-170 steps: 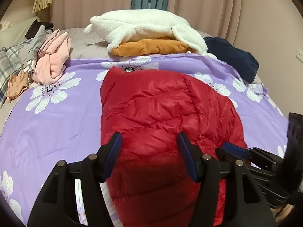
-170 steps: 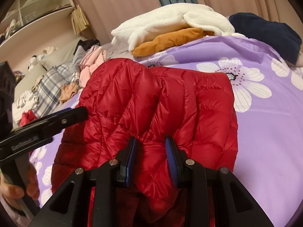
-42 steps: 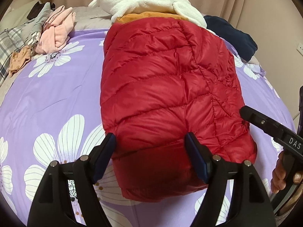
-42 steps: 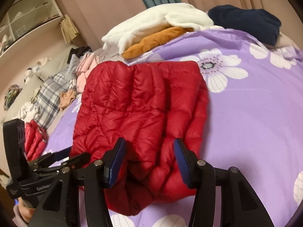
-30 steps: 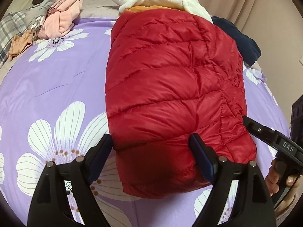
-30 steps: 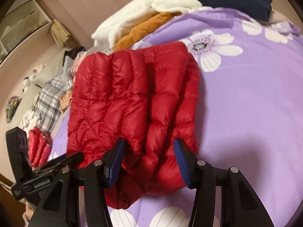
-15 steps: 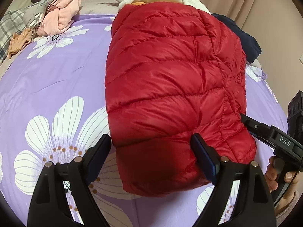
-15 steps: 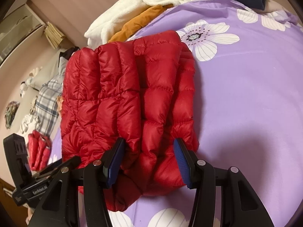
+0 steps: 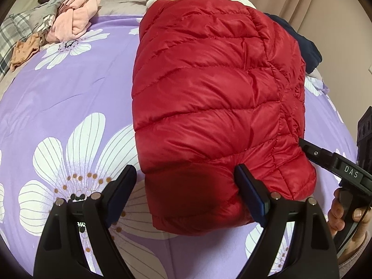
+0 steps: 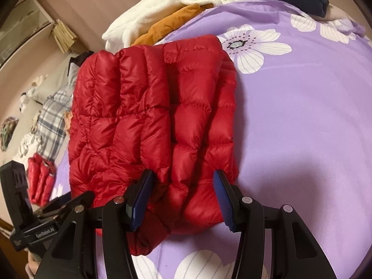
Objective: Fold large clothes
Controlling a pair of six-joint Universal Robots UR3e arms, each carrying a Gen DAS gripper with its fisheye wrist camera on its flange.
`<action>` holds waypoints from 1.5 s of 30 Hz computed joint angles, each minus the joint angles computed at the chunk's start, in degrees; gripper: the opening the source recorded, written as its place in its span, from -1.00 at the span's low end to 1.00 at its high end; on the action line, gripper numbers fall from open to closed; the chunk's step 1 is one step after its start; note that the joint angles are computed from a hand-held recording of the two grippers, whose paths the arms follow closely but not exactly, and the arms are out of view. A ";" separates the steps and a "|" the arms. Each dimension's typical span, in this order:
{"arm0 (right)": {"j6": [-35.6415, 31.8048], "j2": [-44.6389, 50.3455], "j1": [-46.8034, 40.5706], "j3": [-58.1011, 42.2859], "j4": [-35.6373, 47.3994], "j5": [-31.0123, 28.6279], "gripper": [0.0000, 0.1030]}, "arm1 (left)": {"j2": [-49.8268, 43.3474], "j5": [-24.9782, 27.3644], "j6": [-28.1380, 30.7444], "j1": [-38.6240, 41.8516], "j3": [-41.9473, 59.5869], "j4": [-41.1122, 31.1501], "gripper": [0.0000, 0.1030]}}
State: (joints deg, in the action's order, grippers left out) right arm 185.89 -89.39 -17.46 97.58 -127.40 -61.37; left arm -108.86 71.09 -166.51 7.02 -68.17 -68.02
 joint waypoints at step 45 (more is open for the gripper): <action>3.17 4.62 1.31 -4.34 -8.92 2.18 -0.75 | 4.73 -5.45 1.05 2.93 2.04 -4.55 0.60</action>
